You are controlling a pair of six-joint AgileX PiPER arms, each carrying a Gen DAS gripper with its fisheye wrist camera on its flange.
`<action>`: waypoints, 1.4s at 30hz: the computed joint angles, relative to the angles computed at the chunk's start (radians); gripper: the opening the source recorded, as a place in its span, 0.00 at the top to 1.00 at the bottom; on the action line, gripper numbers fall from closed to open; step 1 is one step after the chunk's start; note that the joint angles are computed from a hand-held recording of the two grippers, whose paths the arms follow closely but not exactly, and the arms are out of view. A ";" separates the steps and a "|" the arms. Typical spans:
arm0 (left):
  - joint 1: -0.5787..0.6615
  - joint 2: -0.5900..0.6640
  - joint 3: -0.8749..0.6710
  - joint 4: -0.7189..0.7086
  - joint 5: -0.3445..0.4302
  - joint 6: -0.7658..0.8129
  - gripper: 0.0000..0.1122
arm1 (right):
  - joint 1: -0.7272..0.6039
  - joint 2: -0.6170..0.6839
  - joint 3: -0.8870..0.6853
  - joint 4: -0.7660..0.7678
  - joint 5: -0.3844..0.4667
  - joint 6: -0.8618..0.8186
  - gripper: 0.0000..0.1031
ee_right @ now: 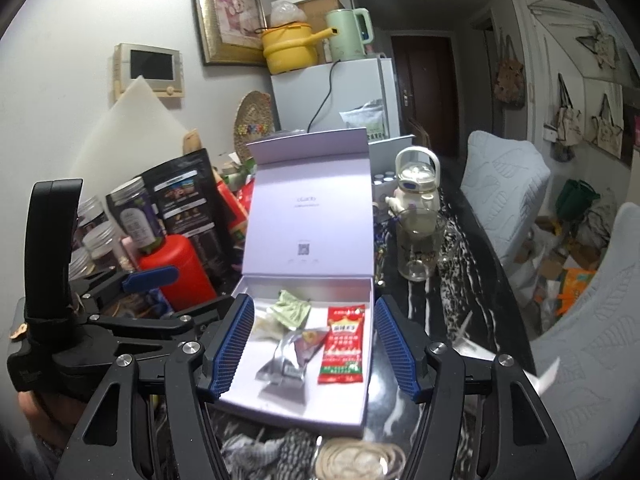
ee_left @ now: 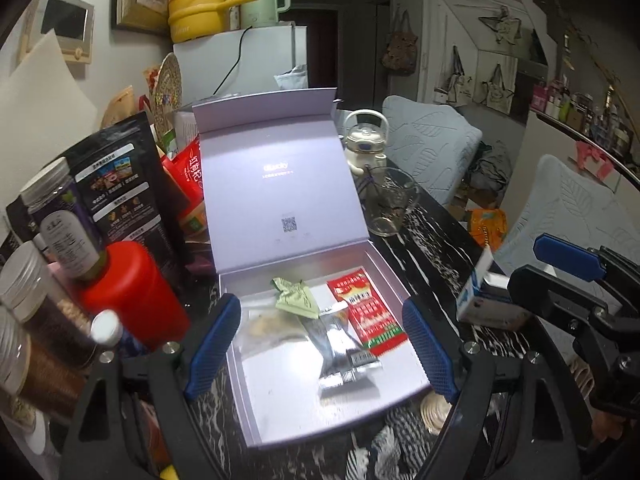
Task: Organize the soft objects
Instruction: 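Withdraw both tools toward the gingham cloth and small red snack bag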
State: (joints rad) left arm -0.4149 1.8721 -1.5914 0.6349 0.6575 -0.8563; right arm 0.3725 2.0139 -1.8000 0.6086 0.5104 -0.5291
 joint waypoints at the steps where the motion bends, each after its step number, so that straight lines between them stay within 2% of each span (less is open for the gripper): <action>1: -0.014 -0.019 0.028 0.022 0.002 -0.025 0.26 | 0.000 -0.031 0.051 0.032 -0.019 -0.035 0.38; 9: -0.089 -0.150 0.218 0.095 -0.018 -0.164 0.26 | 0.004 -0.214 0.345 0.245 -0.116 -0.249 0.36; 12: -0.104 -0.197 0.294 0.094 -0.069 -0.184 0.26 | 0.005 -0.271 0.442 0.335 -0.141 -0.337 0.35; 15: -0.120 -0.229 0.350 0.090 -0.099 -0.190 0.26 | 0.004 -0.313 0.517 0.426 -0.130 -0.424 0.35; 18: -0.141 -0.266 0.408 0.067 -0.138 -0.191 0.26 | 0.018 -0.355 0.592 0.465 -0.160 -0.461 0.35; 23: -0.214 -0.306 0.487 0.188 -0.124 -0.324 0.26 | 0.042 -0.427 0.715 0.532 -0.219 -0.514 0.33; 27: -0.226 -0.334 0.547 0.174 -0.157 -0.347 0.26 | 0.047 -0.478 0.816 0.650 -0.242 -0.620 0.33; 29: -0.229 -0.349 0.582 0.162 -0.180 -0.354 0.26 | 0.052 -0.487 0.847 0.665 -0.257 -0.633 0.33; 33: -0.261 -0.356 0.621 0.204 -0.155 -0.414 0.26 | 0.066 -0.491 0.903 0.709 -0.299 -0.675 0.32; 35: -0.265 -0.358 0.643 0.214 -0.165 -0.435 0.26 | 0.053 -0.482 0.932 0.833 -0.284 -0.792 0.32; 37: -0.259 -0.355 0.663 0.195 -0.184 -0.435 0.26 | 0.042 -0.469 0.949 0.891 -0.272 -0.838 0.32; 42: -0.249 -0.333 0.719 0.171 -0.263 -0.461 0.26 | 0.020 -0.422 0.973 0.923 -0.250 -0.878 0.32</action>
State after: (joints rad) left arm -0.6638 1.5393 -0.8720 0.8061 0.3948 -1.3171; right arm 0.3924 1.5918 -0.8270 1.5316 0.2600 -1.4072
